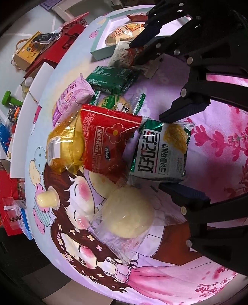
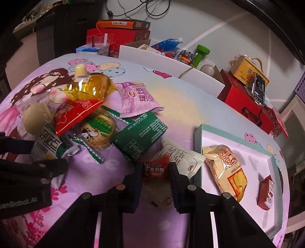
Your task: Organize snacks
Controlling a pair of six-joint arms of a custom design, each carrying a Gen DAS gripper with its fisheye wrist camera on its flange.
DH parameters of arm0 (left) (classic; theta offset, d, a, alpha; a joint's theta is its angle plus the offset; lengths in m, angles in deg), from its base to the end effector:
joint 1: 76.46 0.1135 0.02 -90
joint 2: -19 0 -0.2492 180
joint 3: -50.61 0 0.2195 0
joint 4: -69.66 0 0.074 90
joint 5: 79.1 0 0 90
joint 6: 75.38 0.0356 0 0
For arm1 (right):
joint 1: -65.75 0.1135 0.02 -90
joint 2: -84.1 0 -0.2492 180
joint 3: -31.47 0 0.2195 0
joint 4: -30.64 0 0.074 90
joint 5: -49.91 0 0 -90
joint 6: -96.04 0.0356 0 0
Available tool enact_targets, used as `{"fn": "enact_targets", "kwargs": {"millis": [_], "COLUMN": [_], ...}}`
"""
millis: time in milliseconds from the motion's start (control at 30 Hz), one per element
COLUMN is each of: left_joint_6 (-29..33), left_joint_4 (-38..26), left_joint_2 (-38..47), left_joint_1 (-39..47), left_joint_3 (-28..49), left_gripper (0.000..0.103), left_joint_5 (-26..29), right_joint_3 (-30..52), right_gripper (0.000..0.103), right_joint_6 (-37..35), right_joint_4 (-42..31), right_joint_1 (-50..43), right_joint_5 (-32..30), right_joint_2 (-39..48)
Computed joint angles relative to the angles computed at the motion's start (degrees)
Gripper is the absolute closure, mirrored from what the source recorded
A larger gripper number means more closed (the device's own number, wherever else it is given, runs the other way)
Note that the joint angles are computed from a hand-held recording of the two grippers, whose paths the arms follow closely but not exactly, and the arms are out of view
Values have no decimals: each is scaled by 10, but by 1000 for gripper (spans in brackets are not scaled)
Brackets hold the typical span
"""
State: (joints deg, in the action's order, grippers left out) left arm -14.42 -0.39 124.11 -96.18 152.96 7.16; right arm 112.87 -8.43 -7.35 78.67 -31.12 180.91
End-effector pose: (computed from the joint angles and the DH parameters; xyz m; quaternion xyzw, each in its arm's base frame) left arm 0.3176 -0.1114 0.2389 -0.0851 0.9846 -0.0323 0.1494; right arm 0.3192 0.0675 0.2150 -0.2002 0.9254 -0.0785 0.3120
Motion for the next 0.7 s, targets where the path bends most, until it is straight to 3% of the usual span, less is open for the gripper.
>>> {"fn": "enact_targets", "kwargs": {"millis": [233, 700], "left_joint_6": [7, 4], "left_joint_4": [14, 11], "left_joint_2": [-28, -96], "left_joint_1": [12, -16], "left_joint_3": [-24, -45], "left_gripper": [47, 47], "left_joint_5": [13, 2], "right_joint_3": [6, 35], "right_gripper": [75, 75], "right_joint_6": [20, 44], "right_joint_4": [-20, -54], "right_joint_1": [-25, -90], "right_joint_5": [-40, -127], "right_joint_2": [-28, -70]}}
